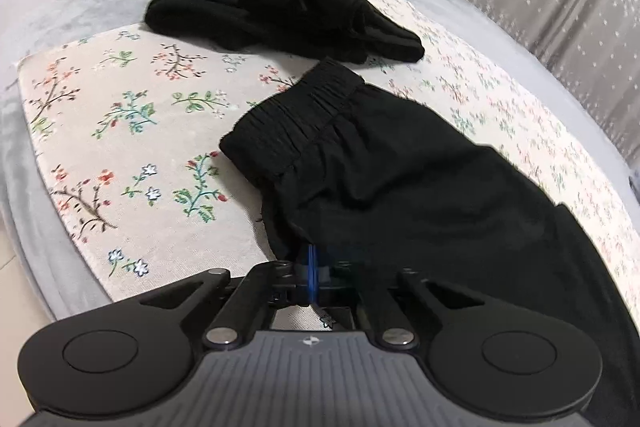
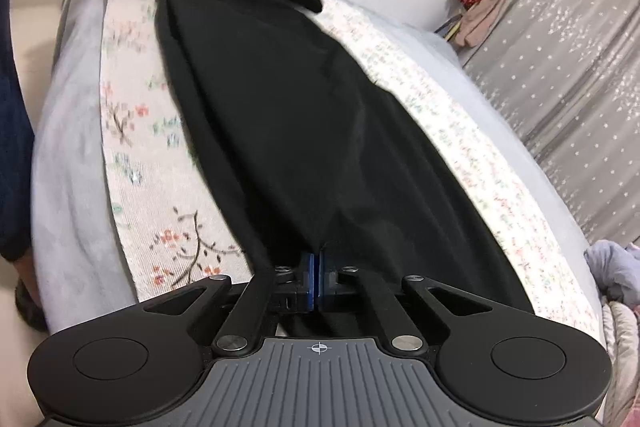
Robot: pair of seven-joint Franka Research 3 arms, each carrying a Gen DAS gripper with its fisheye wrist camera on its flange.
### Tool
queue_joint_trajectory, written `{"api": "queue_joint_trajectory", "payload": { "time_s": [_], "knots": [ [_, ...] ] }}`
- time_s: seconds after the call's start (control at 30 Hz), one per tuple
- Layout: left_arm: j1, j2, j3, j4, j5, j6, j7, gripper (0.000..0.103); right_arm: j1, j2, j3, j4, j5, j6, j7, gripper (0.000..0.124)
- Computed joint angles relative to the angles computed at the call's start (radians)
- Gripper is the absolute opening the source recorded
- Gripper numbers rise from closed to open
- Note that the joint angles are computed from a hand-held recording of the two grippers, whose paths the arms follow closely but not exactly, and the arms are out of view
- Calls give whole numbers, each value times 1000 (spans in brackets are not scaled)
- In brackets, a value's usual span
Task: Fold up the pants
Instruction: 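Grasp the waistband with the left tool while the right tool grasps the hem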
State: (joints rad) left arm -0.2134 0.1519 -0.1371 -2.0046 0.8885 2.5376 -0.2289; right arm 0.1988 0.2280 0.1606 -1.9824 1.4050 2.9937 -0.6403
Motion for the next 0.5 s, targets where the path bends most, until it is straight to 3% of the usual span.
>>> {"api": "queue_joint_trajectory", "payload": {
  "time_s": [0.1, 0.17, 0.33, 0.43, 0.5],
  "knots": [
    [-17, -37, -6, -14, 67, -42, -50, 17, -9, -42, -13, -28, -1, -46, 32, 0],
    [-23, -41, -19, -6, 72, -84, -33, 17, -2, -58, -34, -55, -95, -75, 125, 0],
    [-19, 4, -32, 29, -12, -110, 102, 17, 12, -39, -32, -88, -254, -3, 225, 0],
    [-18, -3, -24, 17, -30, -87, 121, 18, -2, -43, -27, -88, -303, -14, 295, 0],
    [-14, -19, -18, 2, -33, -78, 102, 34, -2, -45, -39, -92, -379, -40, 382, 0]
  ]
}}
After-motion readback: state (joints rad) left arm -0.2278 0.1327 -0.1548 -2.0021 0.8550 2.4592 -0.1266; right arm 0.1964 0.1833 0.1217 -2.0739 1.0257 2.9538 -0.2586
